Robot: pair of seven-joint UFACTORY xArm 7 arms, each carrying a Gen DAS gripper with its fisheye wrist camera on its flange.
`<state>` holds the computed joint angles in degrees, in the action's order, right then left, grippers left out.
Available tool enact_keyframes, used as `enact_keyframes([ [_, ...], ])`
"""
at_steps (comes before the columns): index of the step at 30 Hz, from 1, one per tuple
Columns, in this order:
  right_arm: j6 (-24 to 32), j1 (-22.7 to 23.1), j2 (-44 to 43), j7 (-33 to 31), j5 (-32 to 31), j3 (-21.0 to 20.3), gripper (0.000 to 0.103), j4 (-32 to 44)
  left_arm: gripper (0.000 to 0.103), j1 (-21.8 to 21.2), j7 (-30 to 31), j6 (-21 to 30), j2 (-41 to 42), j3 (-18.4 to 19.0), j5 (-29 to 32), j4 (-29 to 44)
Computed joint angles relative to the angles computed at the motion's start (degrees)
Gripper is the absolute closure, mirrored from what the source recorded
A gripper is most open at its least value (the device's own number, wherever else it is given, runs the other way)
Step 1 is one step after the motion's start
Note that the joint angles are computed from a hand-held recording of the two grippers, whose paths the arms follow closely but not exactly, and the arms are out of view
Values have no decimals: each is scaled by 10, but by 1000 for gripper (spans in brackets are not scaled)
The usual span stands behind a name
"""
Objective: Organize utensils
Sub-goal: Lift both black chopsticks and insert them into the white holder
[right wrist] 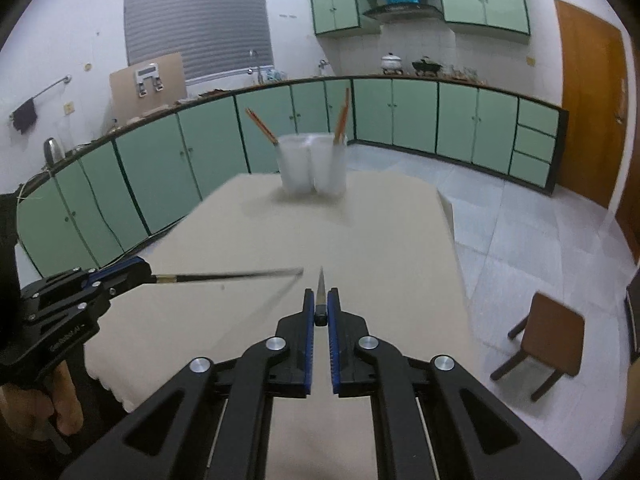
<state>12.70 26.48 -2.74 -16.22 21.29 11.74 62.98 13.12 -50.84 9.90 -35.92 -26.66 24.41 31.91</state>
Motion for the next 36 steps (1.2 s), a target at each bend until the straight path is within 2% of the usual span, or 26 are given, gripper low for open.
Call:
enact_keyframes([
  [6,109,-15,26,-16,1,-6,97,112,97,-46,66,52,5,65,-15,47],
  [13,183,-31,62,-8,-34,0,97,201,98,-126,167,114,35,147,-74,99],
  [15,210,-35,76,-12,-34,1,97,231,98,-138,188,129,42,159,-90,113],
  [17,233,-36,91,-14,-43,2,97,258,98,-142,202,140,51,166,-102,124],
  [25,252,-38,107,-21,-51,6,97,281,98,-149,224,173,75,170,-122,161],
  [36,285,-37,147,-18,-64,8,97,344,98,-152,243,196,112,177,-121,204],
])
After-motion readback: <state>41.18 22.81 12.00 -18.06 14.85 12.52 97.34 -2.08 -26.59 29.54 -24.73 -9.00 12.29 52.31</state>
